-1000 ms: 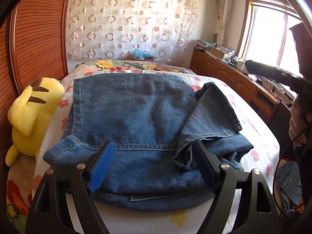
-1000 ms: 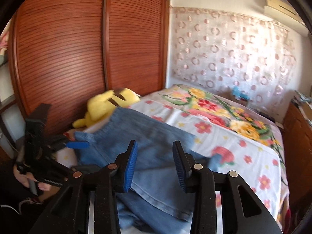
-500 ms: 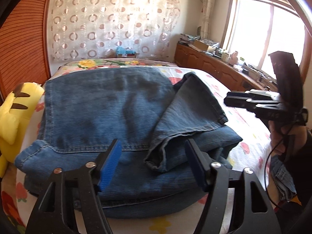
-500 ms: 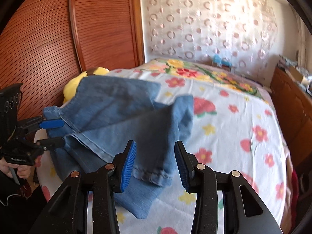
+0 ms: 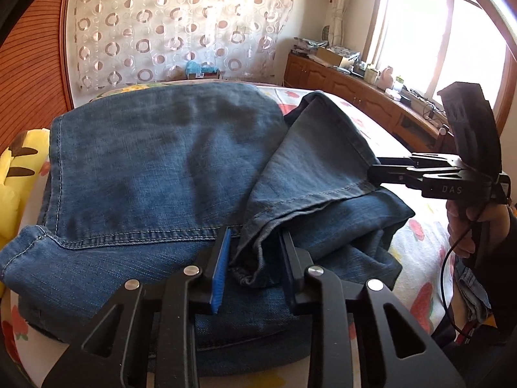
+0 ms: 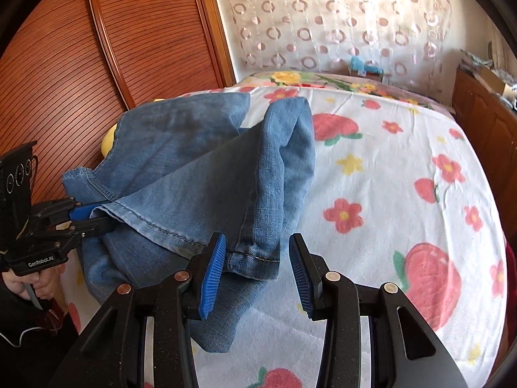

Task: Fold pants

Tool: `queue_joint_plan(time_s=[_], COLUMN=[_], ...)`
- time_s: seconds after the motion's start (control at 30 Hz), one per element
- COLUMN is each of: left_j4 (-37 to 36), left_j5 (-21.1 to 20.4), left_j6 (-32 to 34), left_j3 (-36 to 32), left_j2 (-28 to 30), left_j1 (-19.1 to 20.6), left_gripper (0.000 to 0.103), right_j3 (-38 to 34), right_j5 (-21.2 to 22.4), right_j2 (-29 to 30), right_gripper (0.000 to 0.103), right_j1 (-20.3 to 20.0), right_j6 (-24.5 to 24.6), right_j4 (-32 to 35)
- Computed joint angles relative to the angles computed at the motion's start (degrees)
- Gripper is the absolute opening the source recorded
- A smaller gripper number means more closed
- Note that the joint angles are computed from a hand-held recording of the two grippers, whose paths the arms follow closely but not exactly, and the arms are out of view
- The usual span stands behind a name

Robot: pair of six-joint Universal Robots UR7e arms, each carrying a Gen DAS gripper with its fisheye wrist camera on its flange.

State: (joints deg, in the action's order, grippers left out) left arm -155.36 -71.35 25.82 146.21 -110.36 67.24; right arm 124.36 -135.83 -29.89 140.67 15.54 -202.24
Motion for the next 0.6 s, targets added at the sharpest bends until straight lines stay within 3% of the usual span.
queue_joint_plan(time_s=[0.03,0.07,0.13,0.27,0.43,0.6], left_j4=[0.0,-0.1,-0.4,0.6,2.1,3.1], left_j5=[-0.2,-0.1,0.5,0.7,-0.6,-0.4], left_j6=[0.2,0.3,0.2,-0.2,-1.6,-3.0], left_j3=[-0.1,-0.1,-0.1,-0.1,-0.6,-2.8], left_j2=[0.0,0.1,0.3,-0.5,-3.6,-5.3], left_j1=[0.1,0.1,-0.2,-1.2,-3.4,-7.8], left_gripper=[0.026,0.022,0.015,0.009,0.007,0.007], right_j3=[0.0,-0.1,0.2,0.1,-1.4,-5.3], right_j5=[0.4,0.9,1.6,2.5,0.4,-5.5], right_j2=[-0.1,-0.2,-0.8,-1.3,-2.2,-4.3], right_gripper=[0.042,0.031,0.028,0.012,0.009,0.009], right_j1=[-0.1,-0.1,-0.4,0.1,2.0,4.9], right_j6=[-0.1,-0.3,-1.2,-3.7,-8.2,-12.2], right_j4=[0.1,0.2,1.2,0.0,-1.5,0.6])
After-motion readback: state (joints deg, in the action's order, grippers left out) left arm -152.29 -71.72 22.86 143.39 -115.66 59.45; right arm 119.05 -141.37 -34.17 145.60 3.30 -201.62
